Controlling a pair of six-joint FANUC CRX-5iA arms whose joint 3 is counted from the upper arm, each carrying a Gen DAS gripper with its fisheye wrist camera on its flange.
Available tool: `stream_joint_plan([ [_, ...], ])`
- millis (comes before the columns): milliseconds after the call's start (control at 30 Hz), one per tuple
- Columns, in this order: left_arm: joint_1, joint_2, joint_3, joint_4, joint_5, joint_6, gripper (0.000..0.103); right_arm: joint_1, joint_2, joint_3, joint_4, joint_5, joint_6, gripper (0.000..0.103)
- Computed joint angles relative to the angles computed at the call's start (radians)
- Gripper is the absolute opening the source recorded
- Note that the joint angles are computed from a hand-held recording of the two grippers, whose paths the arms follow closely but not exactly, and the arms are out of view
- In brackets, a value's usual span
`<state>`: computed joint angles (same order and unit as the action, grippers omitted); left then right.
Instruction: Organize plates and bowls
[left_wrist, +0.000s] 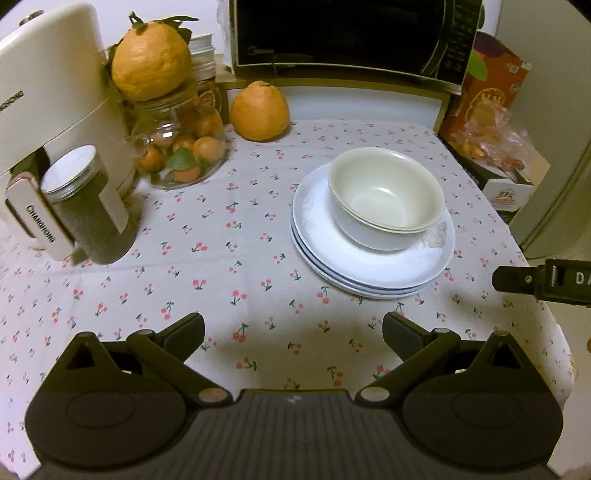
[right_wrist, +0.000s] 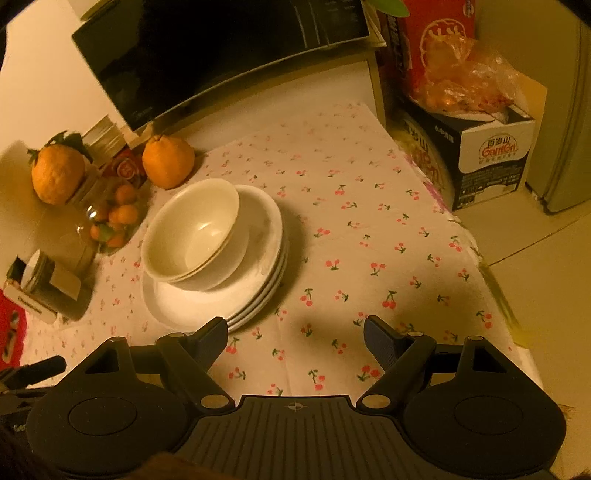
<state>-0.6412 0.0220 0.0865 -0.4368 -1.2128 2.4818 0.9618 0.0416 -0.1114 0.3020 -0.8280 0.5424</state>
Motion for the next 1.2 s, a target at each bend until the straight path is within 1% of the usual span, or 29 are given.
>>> stream_joint_plan([
  [100, -0.018, 0.013, 0.026, -0.014, -0.044, 0.042, 0.103, 0.023, -0.012, -0.013, 0.042, -0.010, -0.003, 0.089],
  [200, -0.026, 0.012, 0.033, -0.013, -0.065, 0.091, 0.103, 0.042, -0.020, -0.027, 0.086, -0.009, 0.002, 0.090],
  [400, -0.054, 0.030, 0.059, -0.038, -0.115, 0.147, 0.103, 0.065, -0.017, -0.029, 0.114, -0.015, 0.043, 0.090],
  [567, -0.072, 0.041, 0.080, -0.078, -0.147, 0.191, 0.103, 0.071, 0.015, 0.012, 0.082, -0.047, 0.115, 0.090],
  [767, -0.094, 0.054, 0.102, -0.115, -0.167, 0.187, 0.103, 0.072, 0.032, 0.033, 0.075, -0.070, 0.132, 0.090],
  [1200, -0.106, 0.071, 0.119, -0.118, -0.182, 0.148, 0.103, 0.074, 0.029, 0.035, 0.075, -0.084, 0.137, 0.090],
])
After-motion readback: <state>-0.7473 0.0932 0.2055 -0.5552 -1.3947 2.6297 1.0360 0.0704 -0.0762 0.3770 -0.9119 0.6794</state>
